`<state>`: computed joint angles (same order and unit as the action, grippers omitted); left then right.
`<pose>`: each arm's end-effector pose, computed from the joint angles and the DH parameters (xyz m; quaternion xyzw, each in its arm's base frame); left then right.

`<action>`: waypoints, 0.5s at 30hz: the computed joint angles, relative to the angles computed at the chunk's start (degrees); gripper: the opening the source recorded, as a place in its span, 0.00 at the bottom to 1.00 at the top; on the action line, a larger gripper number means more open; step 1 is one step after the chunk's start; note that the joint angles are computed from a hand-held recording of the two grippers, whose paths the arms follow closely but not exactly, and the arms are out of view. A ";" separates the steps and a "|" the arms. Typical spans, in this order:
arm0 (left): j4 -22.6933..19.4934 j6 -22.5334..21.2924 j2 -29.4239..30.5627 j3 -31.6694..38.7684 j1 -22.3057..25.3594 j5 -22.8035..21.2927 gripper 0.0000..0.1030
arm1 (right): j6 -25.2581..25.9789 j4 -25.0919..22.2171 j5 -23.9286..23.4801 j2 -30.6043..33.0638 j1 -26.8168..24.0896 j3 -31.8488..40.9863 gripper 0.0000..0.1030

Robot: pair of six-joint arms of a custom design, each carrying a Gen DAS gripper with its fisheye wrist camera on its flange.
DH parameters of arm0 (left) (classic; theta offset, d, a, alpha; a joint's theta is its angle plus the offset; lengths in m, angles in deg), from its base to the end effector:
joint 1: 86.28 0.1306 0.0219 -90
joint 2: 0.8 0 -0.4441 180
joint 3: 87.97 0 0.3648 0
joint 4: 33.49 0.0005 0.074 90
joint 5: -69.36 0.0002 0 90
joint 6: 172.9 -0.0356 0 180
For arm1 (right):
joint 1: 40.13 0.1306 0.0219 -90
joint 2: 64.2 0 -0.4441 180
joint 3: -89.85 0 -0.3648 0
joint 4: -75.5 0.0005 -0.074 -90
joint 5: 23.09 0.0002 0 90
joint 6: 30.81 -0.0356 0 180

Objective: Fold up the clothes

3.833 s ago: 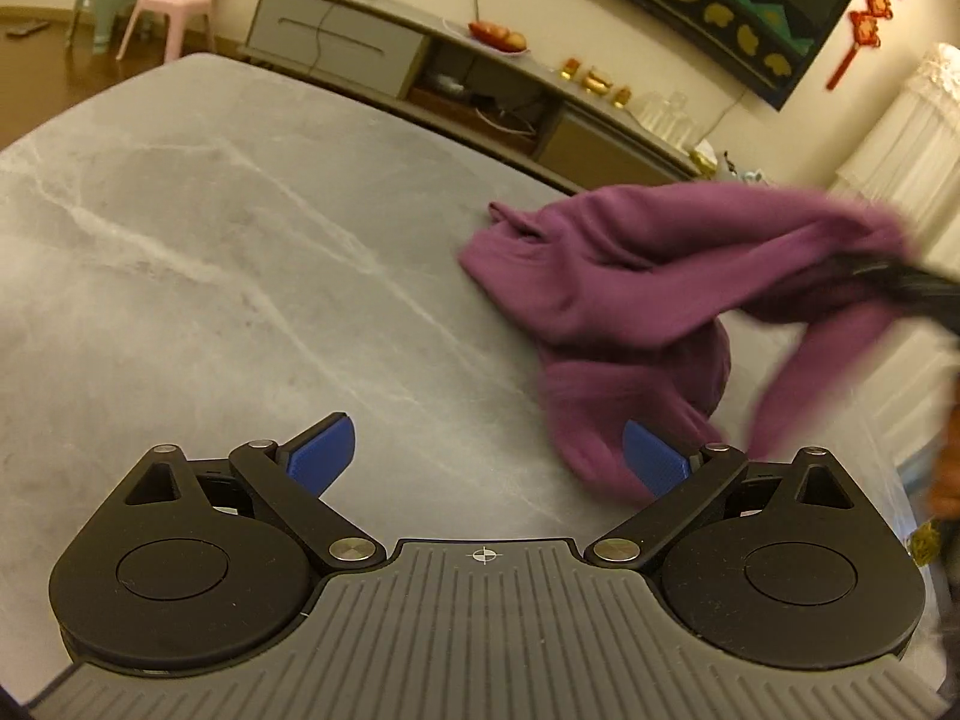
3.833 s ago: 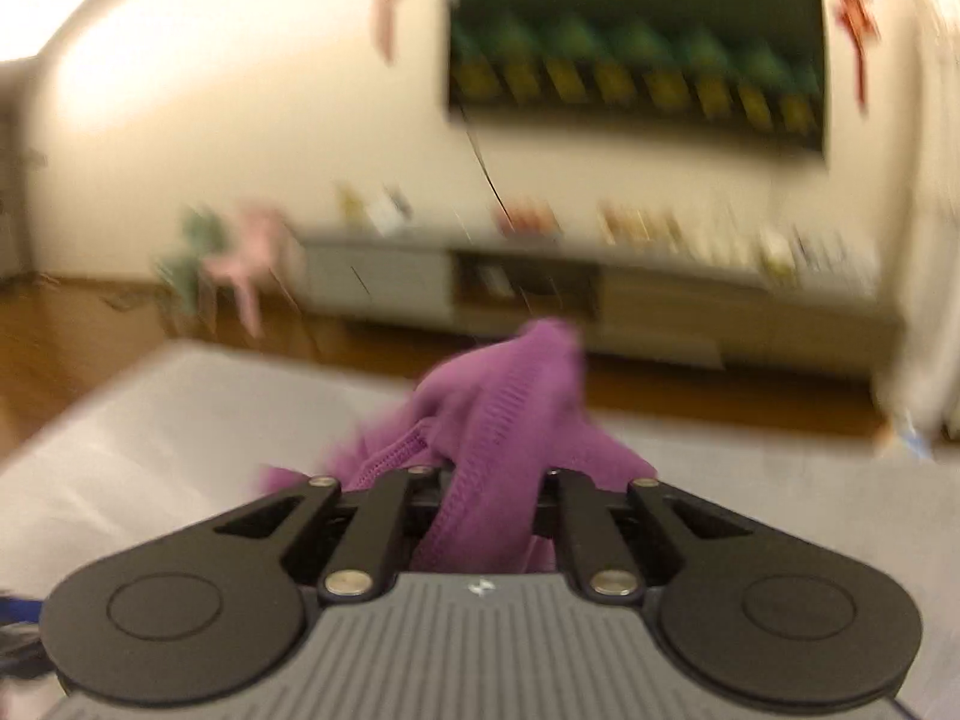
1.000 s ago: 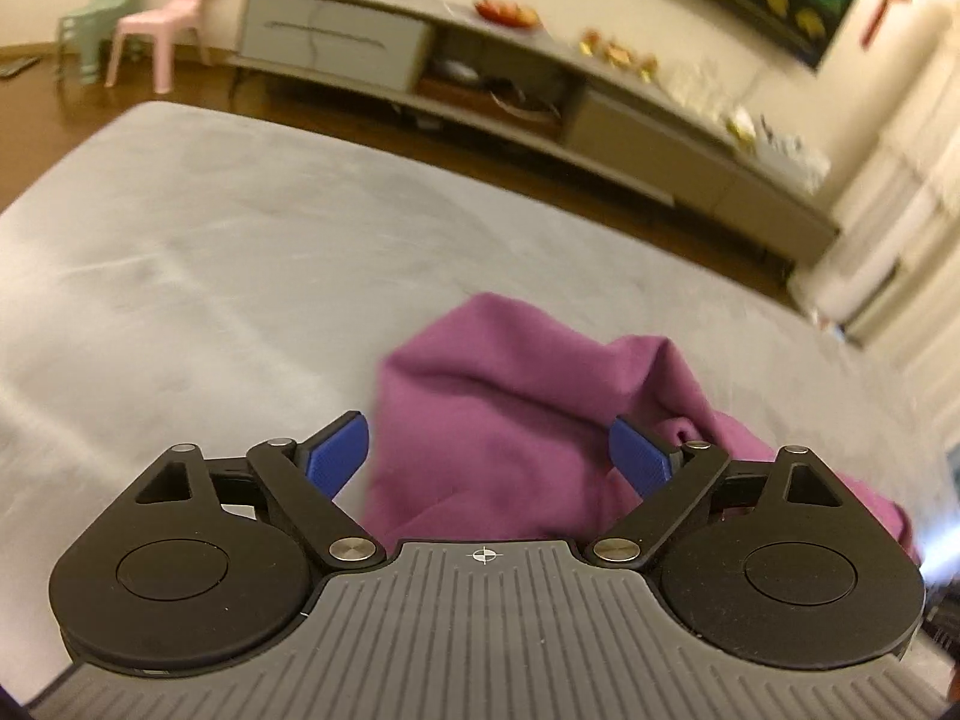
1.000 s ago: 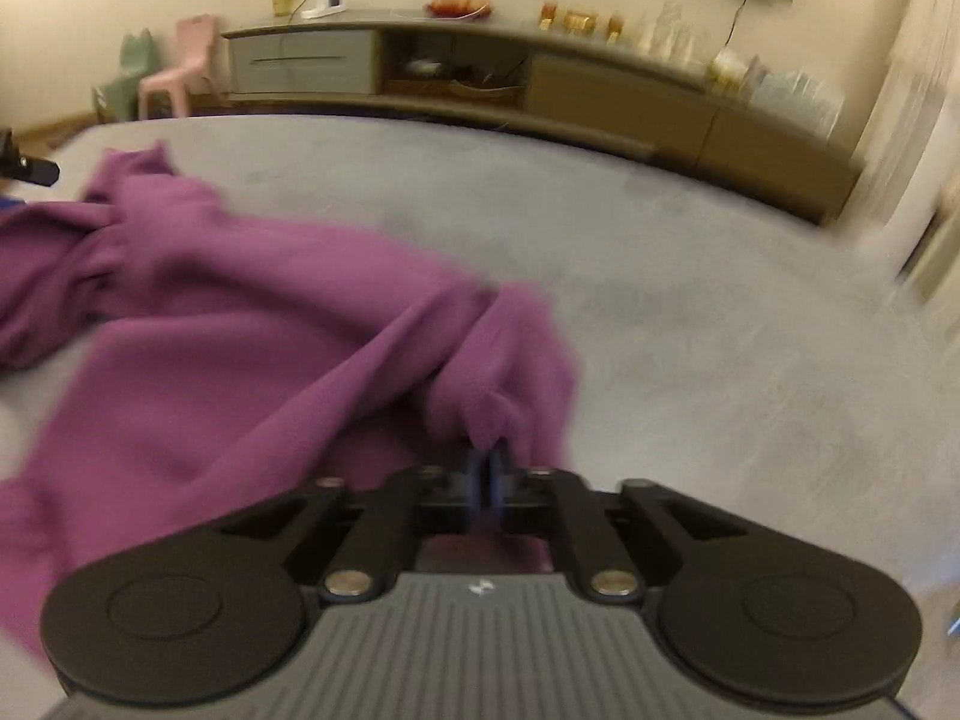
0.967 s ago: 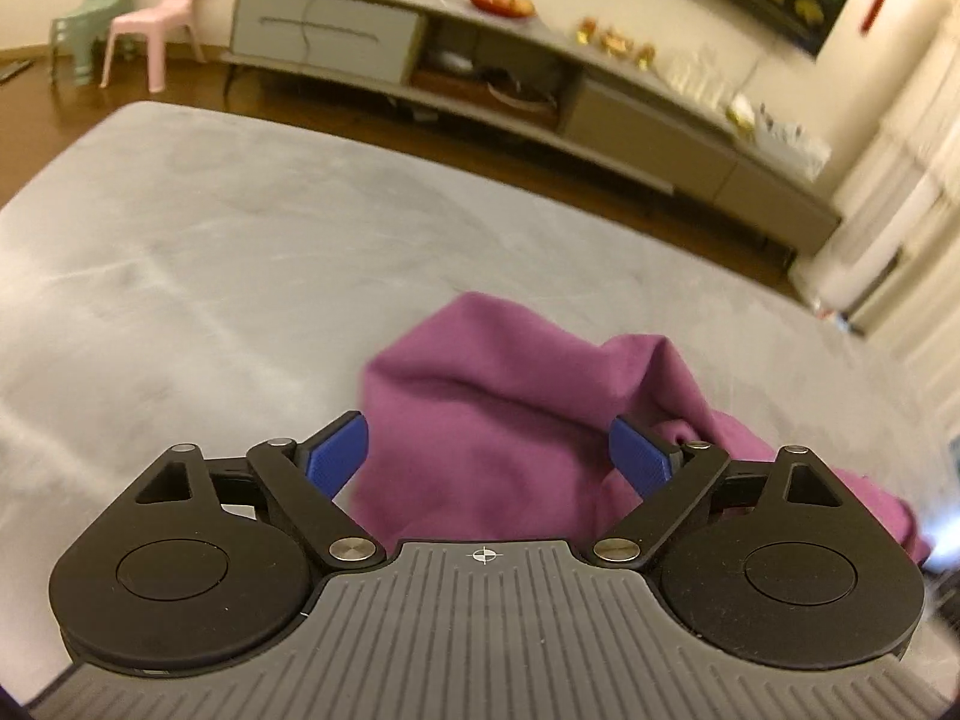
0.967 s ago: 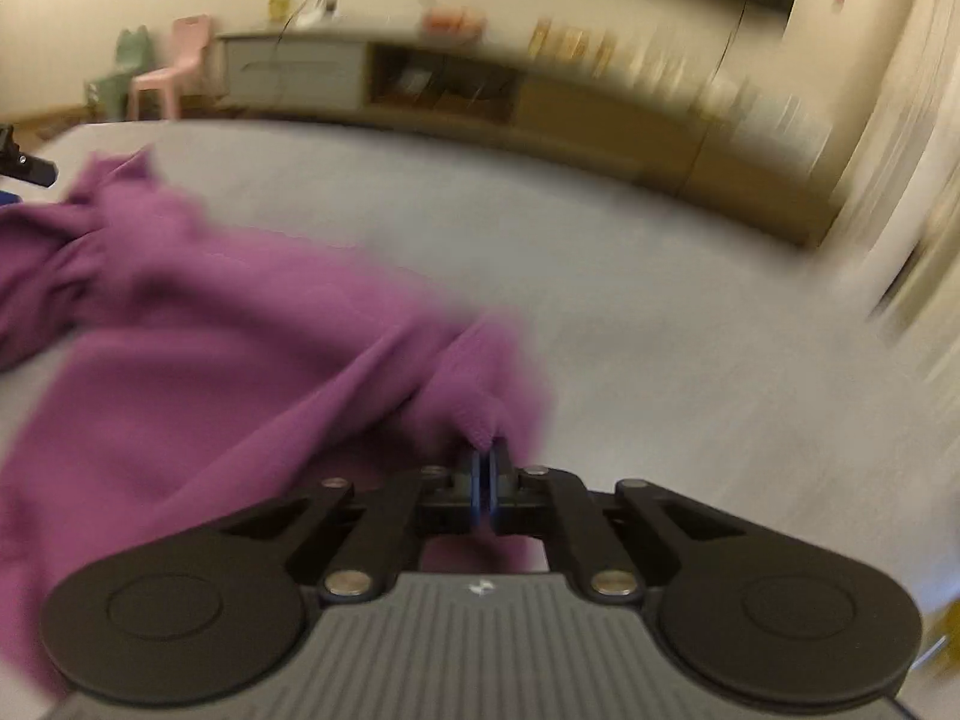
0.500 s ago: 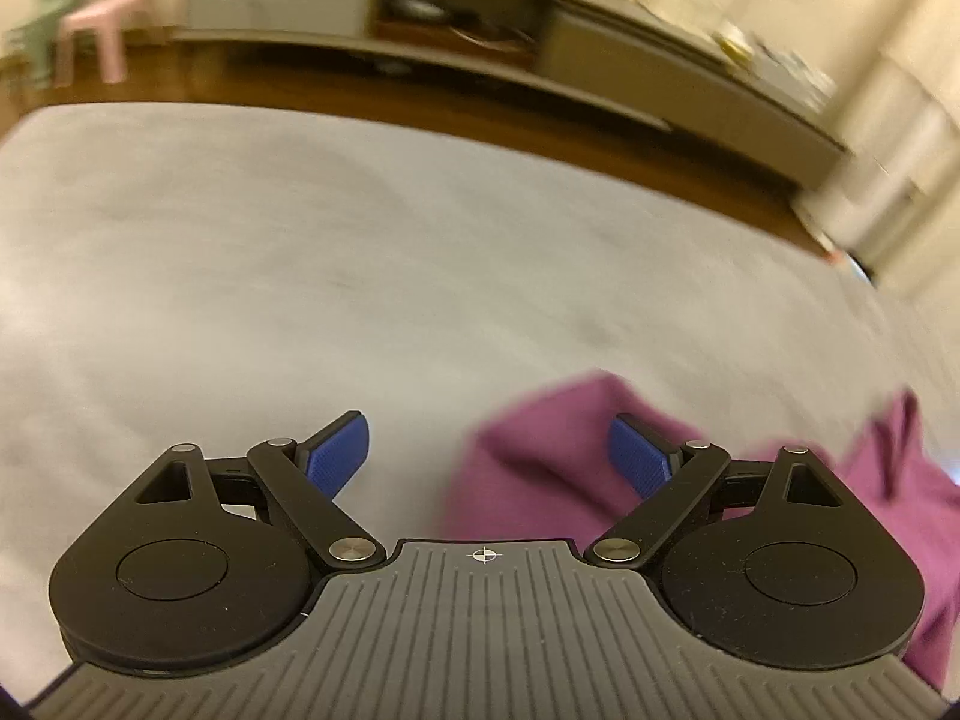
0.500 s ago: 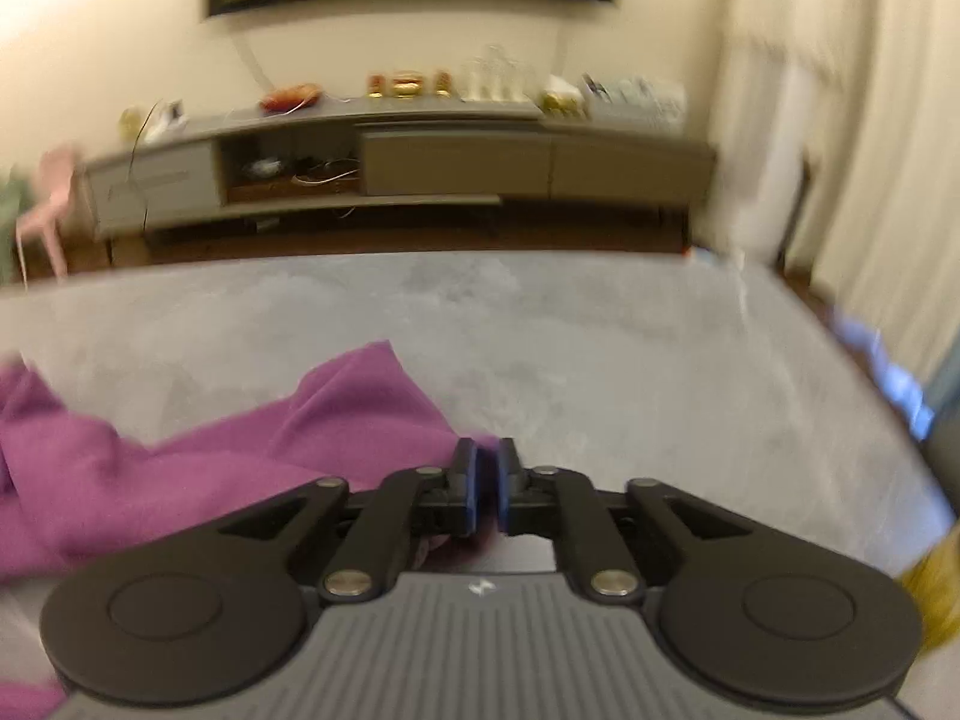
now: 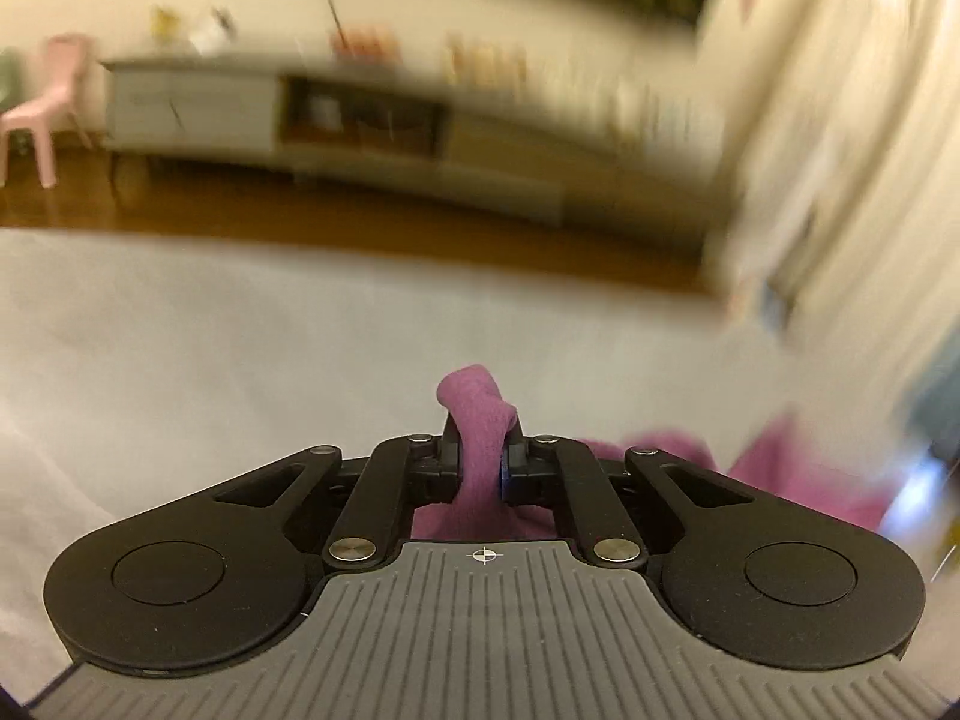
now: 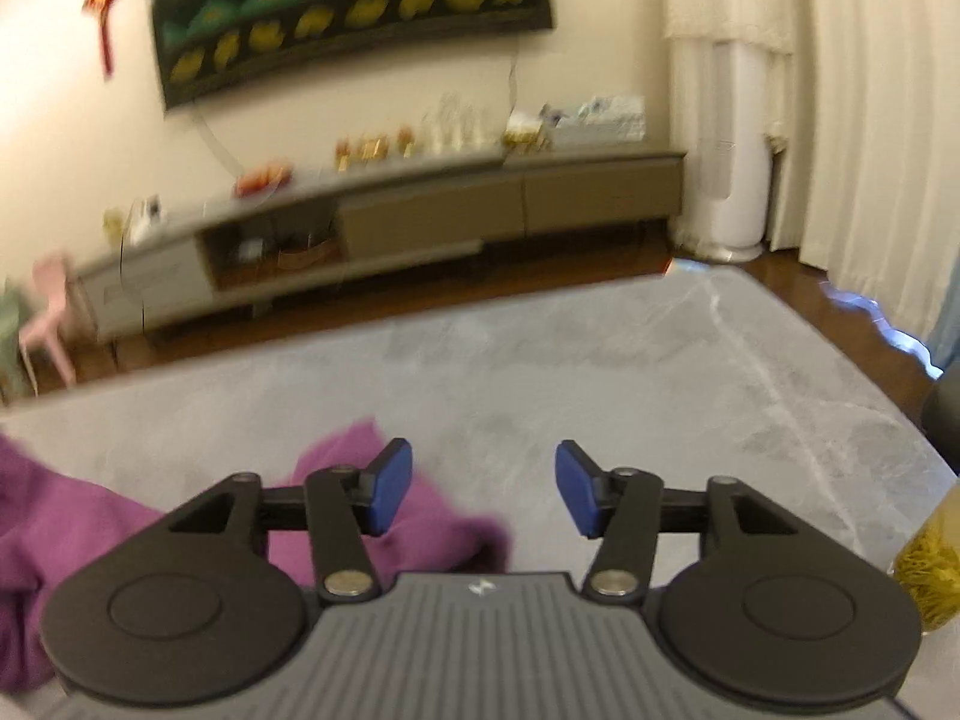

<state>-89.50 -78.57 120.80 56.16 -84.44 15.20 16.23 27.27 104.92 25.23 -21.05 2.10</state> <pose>0.6776 0.0004 0.5917 0.1004 0.8447 -0.2807 0.4445 0.4358 0.1270 0.5198 0.3019 0.8303 -0.0734 0.4627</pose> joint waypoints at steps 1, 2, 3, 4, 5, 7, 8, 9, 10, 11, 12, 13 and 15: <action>6.15 6.05 -2.62 -2.95 2.01 1.02 0.00 | -0.25 1.37 0.46 -0.76 0.12 -0.50 0.60; 9.43 8.27 -4.09 -4.93 3.67 1.32 0.00 | -0.17 2.12 -0.58 -0.87 0.12 -0.65 0.63; 9.82 9.34 -4.63 -4.76 5.34 1.60 0.00 | -0.10 2.86 -1.63 -0.97 0.11 -0.80 0.65; 7.33 5.14 -4.38 -4.89 5.52 -1.90 0.00 | -0.04 3.59 -2.69 -1.06 0.10 -0.95 0.67; 1.97 0.83 -3.20 -3.17 5.56 -4.94 0.00 | 0.90 3.19 -5.11 -0.21 0.07 -0.48 0.67; -4.64 -2.29 -2.52 -3.22 7.19 -5.41 0.00 | 2.91 2.25 -9.97 1.60 -0.03 0.61 0.67; -3.85 -2.09 -3.46 -5.42 8.09 -4.96 0.00 | 4.27 1.31 -11.21 2.69 0.43 1.33 0.67; -2.74 -1.70 -4.40 -7.54 8.92 -4.47 0.00 | 5.47 1.07 -11.96 3.39 1.25 1.92 0.67; -1.67 -1.29 -5.27 -9.50 9.76 -3.98 0.00 | 6.67 0.81 -12.72 4.12 2.05 2.56 0.67; -0.66 -0.89 -6.09 -11.37 10.61 -3.47 0.00 | 7.89 0.51 -13.51 4.87 2.82 3.25 0.68; 0.18 -0.86 -6.69 -12.63 11.41 -2.69 0.00 | 9.17 1.45 -14.92 5.30 3.74 3.60 0.69; 0.96 -0.87 -7.23 -13.75 12.20 -1.86 0.00 | 10.77 2.42 -16.37 5.81 4.62 3.97 0.69; 3.23 -0.32 -8.25 -16.37 13.40 0.17 0.00 | 13.96 4.20 -19.39 6.97 6.30 4.90 0.77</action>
